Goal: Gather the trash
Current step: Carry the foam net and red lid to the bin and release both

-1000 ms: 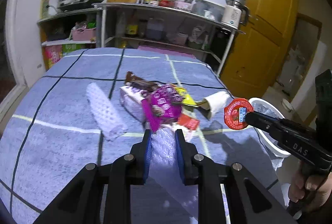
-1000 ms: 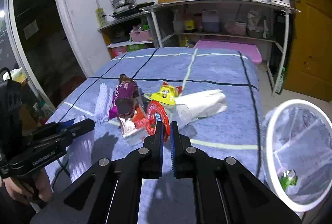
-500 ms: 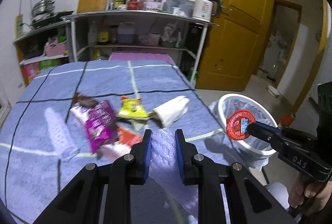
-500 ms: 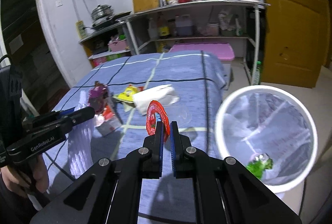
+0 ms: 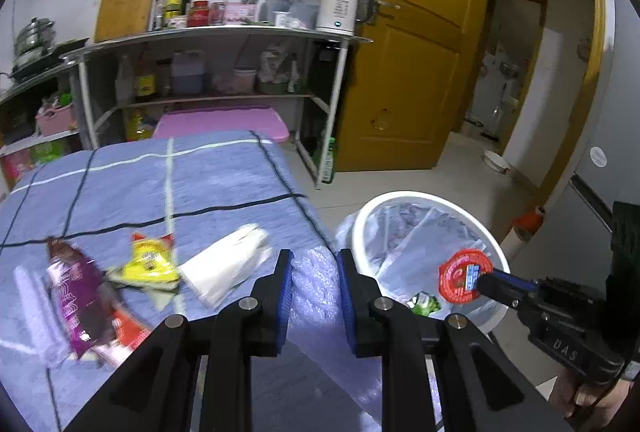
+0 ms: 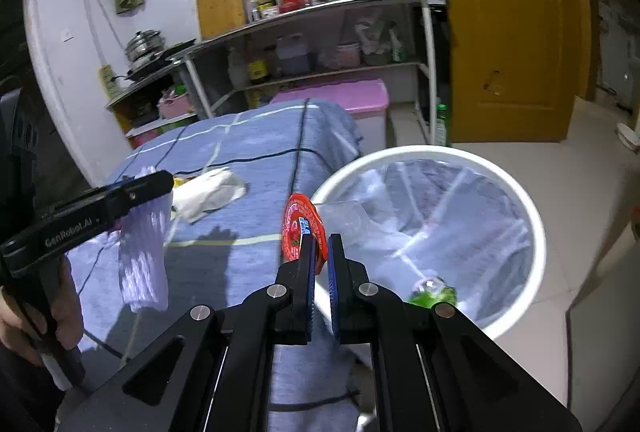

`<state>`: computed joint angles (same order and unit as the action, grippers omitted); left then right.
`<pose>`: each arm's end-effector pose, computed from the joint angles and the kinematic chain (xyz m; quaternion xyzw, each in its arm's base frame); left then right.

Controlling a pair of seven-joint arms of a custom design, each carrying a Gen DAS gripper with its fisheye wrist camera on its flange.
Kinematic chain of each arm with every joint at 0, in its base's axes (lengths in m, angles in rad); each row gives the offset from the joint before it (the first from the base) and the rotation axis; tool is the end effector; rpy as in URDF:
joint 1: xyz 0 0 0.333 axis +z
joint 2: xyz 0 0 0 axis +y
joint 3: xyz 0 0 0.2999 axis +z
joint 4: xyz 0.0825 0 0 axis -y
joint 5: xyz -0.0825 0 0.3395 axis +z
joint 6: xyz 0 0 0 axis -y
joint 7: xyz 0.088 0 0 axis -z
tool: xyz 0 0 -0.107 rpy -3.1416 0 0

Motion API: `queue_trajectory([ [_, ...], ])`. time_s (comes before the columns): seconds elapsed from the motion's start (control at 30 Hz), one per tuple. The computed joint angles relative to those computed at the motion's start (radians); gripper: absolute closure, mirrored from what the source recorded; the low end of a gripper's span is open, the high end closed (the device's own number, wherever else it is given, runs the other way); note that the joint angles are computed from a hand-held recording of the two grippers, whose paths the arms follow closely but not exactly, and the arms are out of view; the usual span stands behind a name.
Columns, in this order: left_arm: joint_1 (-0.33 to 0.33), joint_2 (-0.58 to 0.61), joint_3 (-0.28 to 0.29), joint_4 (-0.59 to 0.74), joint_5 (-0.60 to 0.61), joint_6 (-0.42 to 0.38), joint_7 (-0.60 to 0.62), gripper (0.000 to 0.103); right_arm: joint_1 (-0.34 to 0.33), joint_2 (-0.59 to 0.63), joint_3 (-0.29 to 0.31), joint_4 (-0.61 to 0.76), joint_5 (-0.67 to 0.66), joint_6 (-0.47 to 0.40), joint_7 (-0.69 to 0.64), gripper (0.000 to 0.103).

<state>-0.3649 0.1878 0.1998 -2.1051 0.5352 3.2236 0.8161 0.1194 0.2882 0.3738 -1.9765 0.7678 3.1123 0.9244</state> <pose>0.5583 -0.1492 0.4465 -0.6374 0.6291 -0.3707 0.2460 0.5638 0.2153 0.4250 -0.7328 0.5298 -0.1476 0.4006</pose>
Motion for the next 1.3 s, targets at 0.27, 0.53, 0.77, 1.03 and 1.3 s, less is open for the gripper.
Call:
queue_trajectory([
  [0.27,0.127,0.126,-0.208,0.149,-0.188,-0.045,0.205,0.081,-0.012,0.000,-0.043,-0.020,-0.037,-0.001,0.056,0.097],
  [0.53,0.144,0.235,-0.277,0.286,-0.314,-0.092,0.343,0.080,-0.029,0.014,-0.067,-0.026,-0.088,-0.013,0.114,0.097],
  [0.77,0.162,0.326,-0.337,0.401,-0.391,-0.138,0.444,0.078,-0.058,0.039,-0.064,-0.005,-0.116,-0.041,0.152,0.097],
  [1.03,0.196,0.359,-0.400,0.426,-0.468,-0.134,0.538,0.050,-0.049,0.052,-0.089,0.007,-0.152,-0.060,0.184,0.081],
  [1.3,0.161,0.299,-0.347,0.345,-0.487,-0.098,0.525,0.050,-0.074,0.041,-0.061,-0.009,-0.130,-0.030,0.177,0.076],
])
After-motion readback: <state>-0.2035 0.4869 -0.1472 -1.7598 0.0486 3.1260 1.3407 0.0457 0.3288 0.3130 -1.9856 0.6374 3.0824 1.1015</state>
